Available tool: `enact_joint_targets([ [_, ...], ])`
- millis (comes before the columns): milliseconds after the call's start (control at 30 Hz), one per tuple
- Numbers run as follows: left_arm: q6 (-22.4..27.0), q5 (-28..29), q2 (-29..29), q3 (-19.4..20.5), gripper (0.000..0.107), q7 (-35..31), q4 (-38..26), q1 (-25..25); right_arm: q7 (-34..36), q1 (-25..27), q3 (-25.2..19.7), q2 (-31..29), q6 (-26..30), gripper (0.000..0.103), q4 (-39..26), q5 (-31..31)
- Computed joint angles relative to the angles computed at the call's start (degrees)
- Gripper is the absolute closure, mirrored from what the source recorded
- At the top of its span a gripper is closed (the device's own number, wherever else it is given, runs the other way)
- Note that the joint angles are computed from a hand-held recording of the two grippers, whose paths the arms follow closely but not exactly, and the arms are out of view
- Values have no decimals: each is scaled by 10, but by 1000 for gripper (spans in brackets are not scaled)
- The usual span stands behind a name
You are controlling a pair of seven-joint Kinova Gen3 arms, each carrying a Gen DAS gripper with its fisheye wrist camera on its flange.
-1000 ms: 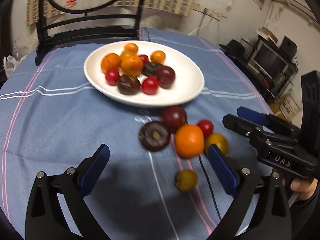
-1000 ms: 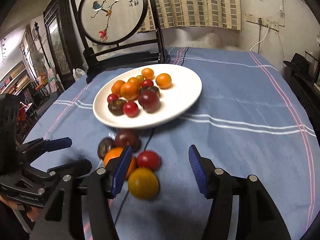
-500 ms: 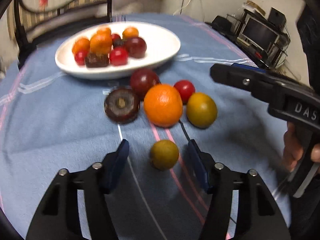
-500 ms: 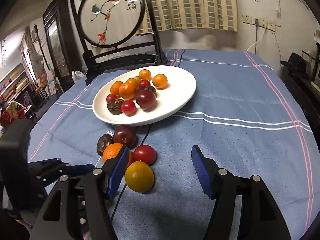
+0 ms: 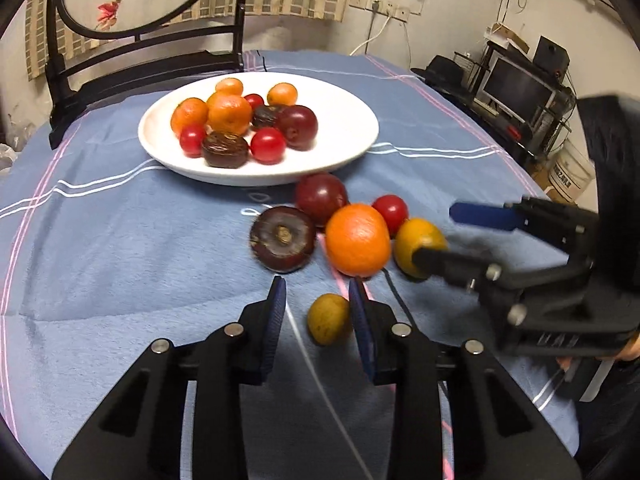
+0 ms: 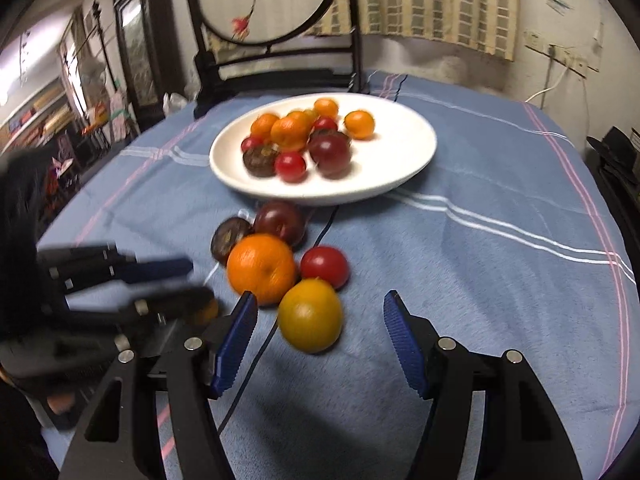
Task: Organize fruits
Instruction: 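Grasp the yellow-green fruit with the left tool while the right tool grasps a yellow tomato, then release the yellow-green fruit on the plate while the right tool drops the yellow tomato there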
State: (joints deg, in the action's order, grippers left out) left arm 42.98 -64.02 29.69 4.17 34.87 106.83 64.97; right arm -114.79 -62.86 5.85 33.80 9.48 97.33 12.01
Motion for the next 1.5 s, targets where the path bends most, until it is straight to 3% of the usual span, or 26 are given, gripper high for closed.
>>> enact_joint_targets([
  [200,-26,0,2,6,73,-18,-2,-7,-7,-2,-6,18,32,37,-21,8],
  [267,-28,16,7,9,69,-43,-11,-10,-14,-1,-6,23,38,51,-27,10],
  [300,-30,23,9,7,67,-50,-14,-10,-16,-3,-5,28,45,65,-33,11],
  [400,-48,30,6,-6,52,-45,-7,-5,-38,-22,13,28,43,67,-29,24],
  [500,-61,25,4,-20,49,-21,1,7,-37,2,-10,17,29,67,-19,22],
  [567,-57,21,7,-22,52,-22,-1,12,-44,-5,2,10,17,67,-9,21],
  [600,-53,21,10,-21,63,-28,-5,13,-49,-10,10,8,14,67,-6,21],
  [633,-53,23,13,-18,67,-40,-9,10,-50,-11,12,8,13,67,-6,20],
  [800,-41,33,26,-17,80,-83,-29,14,-52,-13,14,8,18,67,-6,21],
  [1033,-74,19,-1,-39,81,-61,-8,23,-56,-17,30,-10,-33,67,23,7],
  [1300,-32,11,-47,-21,81,-72,1,-25,-23,-50,77,-37,-98,67,44,-52],
  [1500,-10,5,-62,-15,81,-84,-8,-88,28,-23,52,0,-32,67,-62,-56],
])
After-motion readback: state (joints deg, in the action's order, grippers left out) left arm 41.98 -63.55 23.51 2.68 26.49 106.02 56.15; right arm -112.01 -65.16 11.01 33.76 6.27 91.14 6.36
